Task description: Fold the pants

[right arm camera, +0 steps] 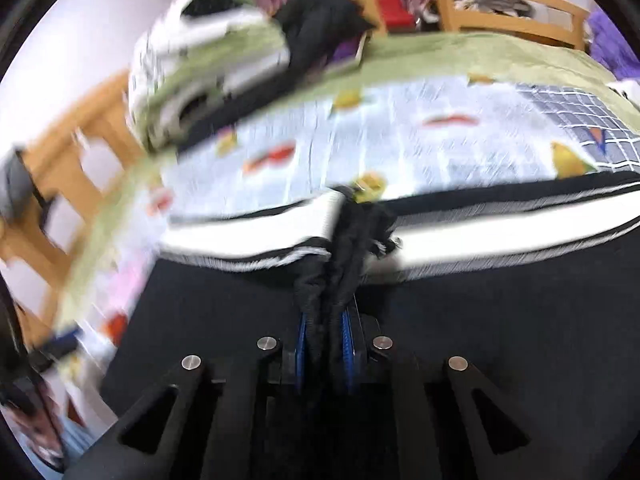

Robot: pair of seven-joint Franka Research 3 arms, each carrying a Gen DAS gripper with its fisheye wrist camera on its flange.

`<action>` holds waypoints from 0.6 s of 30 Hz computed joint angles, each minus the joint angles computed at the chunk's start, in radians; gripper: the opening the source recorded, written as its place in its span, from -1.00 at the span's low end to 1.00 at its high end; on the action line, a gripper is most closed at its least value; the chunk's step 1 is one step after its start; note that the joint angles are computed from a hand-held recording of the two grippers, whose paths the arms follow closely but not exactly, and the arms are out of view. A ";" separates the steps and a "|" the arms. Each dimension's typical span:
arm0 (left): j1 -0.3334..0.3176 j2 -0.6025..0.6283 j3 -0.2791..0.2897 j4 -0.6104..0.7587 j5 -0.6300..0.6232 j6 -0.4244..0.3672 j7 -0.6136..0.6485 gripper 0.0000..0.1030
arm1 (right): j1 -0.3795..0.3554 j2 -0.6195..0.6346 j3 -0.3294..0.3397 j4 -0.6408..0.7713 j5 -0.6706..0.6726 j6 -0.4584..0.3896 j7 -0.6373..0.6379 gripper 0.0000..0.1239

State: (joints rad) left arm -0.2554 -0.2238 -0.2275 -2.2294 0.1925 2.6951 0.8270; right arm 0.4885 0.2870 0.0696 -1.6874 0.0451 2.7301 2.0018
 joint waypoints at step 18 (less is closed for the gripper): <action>-0.025 0.043 -0.025 0.085 -0.039 0.009 -0.019 0.33 | -0.004 -0.272 -0.024 -0.291 -0.452 0.015 0.465 -0.07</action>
